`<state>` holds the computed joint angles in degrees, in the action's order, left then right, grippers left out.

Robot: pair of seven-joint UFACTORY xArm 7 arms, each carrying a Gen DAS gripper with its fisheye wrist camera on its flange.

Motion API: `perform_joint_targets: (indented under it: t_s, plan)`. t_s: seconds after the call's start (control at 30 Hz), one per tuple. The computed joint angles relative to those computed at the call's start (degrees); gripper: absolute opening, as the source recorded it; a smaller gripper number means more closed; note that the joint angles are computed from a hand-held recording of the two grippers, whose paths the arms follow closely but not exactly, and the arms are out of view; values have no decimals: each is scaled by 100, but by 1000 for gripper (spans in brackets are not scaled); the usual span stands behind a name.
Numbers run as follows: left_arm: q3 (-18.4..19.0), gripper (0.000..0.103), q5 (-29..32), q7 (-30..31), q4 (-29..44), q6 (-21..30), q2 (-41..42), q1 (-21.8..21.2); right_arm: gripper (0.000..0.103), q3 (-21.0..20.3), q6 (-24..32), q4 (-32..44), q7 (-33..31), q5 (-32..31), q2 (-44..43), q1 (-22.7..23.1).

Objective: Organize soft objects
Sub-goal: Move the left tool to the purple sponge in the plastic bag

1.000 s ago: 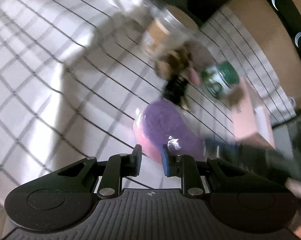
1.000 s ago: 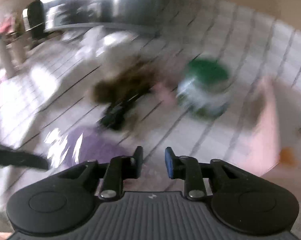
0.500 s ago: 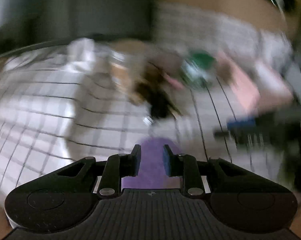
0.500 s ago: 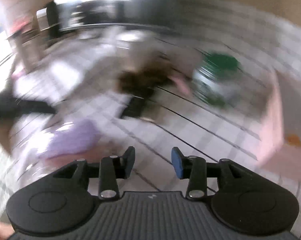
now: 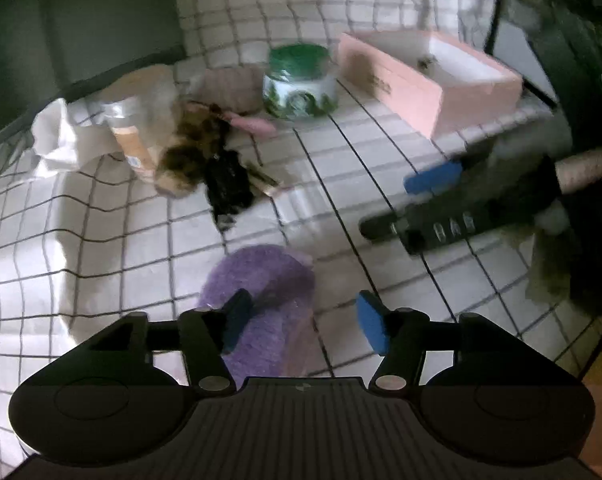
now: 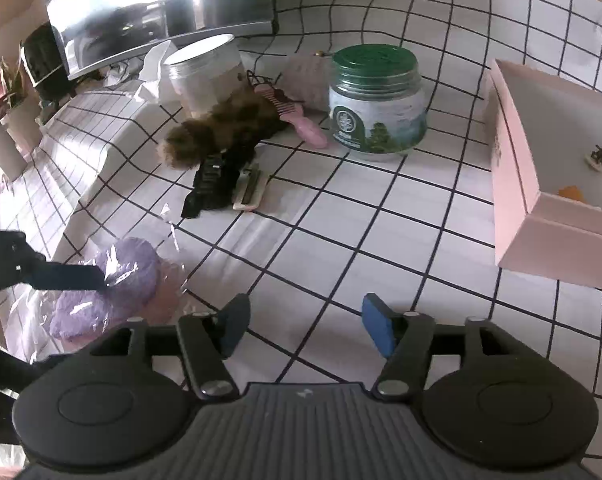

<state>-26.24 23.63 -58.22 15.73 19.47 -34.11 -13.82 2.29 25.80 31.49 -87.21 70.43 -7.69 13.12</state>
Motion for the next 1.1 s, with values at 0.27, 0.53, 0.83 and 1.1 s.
perform_joint_targets:
  t_s: [0.27, 0.53, 0.83, 1.1]
  plan:
    - [1051, 65, -598, 712, -167, -84, 43, -145, 74, 145, -492, -212, -919, 817, -88, 231]
    - [1514, 65, -1486, 1466, -351, -666, 242, -355, 87, 243, -753, -368, -1777, 1415, -146, 361]
    - [3132, 76, -3274, 2830, -152, -850, 791, -1673, 103, 261, -522, -425, -1736, 1337, -148, 279]
    - [2002, 74, -3075, 2897, 205, -451, 950, -972, 103, 277, -561, -462, -2255, 1635, -151, 287]
